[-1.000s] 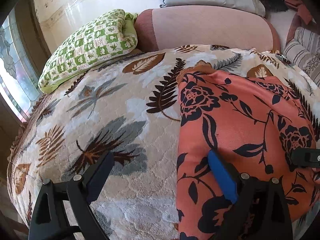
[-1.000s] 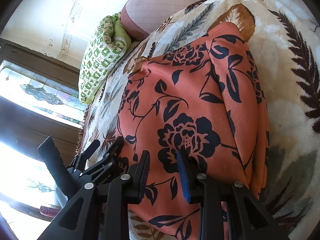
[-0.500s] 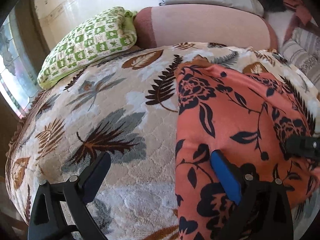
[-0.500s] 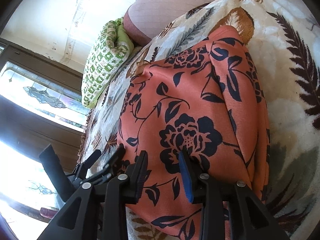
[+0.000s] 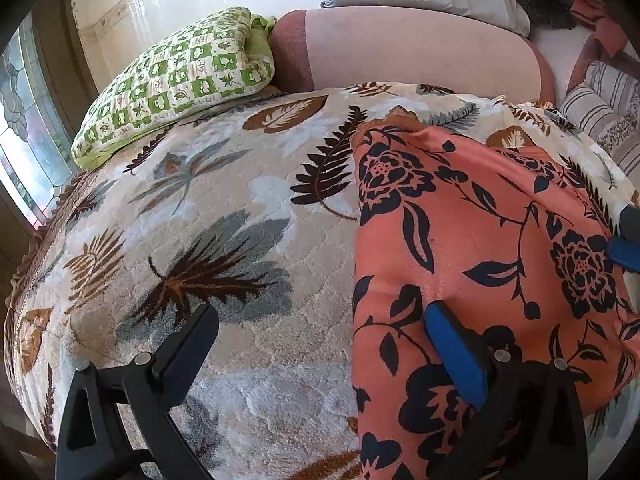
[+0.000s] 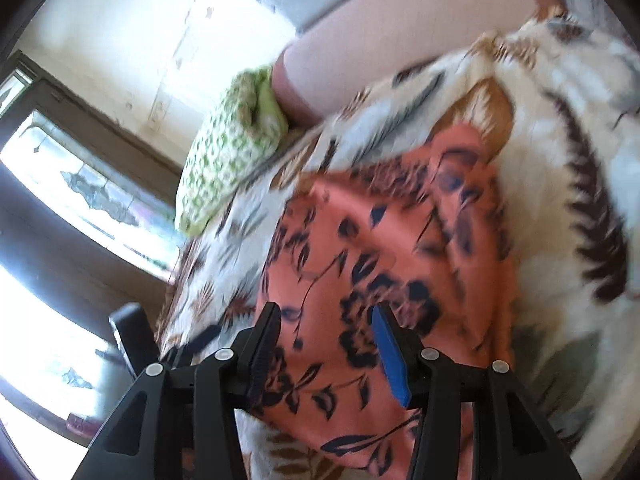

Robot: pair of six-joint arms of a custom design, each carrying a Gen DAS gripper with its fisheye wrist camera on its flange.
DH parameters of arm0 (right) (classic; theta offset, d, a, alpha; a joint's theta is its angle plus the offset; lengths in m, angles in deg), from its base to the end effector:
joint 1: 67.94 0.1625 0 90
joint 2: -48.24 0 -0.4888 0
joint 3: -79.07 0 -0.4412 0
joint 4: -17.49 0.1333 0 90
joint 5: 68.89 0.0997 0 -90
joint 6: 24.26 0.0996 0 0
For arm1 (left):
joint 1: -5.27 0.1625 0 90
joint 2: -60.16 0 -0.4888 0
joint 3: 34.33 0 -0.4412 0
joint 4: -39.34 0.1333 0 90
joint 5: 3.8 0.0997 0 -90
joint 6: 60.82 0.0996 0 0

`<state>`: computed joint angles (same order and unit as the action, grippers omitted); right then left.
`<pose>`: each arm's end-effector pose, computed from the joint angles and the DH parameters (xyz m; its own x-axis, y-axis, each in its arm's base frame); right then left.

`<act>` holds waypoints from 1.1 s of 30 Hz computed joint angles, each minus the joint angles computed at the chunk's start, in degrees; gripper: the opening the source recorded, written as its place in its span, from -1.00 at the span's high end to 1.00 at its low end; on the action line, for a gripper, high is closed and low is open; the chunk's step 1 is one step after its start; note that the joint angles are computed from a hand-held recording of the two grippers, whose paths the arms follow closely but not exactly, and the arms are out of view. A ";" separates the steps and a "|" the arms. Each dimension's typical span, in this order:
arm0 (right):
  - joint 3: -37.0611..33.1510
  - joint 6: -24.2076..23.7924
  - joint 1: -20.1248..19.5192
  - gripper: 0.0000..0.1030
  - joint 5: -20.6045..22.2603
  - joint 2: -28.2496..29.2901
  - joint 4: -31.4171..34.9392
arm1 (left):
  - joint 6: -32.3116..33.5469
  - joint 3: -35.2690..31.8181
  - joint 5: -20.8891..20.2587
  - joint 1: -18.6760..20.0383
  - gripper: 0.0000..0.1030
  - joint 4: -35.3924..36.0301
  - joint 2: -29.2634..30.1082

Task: Fold small clothes

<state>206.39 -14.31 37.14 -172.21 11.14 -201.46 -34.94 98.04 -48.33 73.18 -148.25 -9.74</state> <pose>0.2436 -0.4797 0.0029 -0.9975 0.0179 0.0689 -0.0311 0.7616 -0.6473 0.0037 -0.5342 0.2305 -0.5891 0.2262 -0.7757 0.6277 0.7327 -0.2631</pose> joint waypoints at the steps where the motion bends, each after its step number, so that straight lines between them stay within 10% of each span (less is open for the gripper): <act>1: -0.01 1.05 -0.28 0.00 -1.18 -0.22 0.93 | 0.03 -0.04 -0.04 0.04 -1.00 0.00 0.06; 21: 0.25 5.58 -3.67 -0.15 3.02 -1.13 5.88 | -0.32 -0.24 0.23 0.02 -1.00 0.65 0.14; 33: 2.96 5.35 -3.47 -0.21 2.91 -1.87 -3.91 | -0.92 -0.59 1.47 -1.49 -1.00 4.76 -1.77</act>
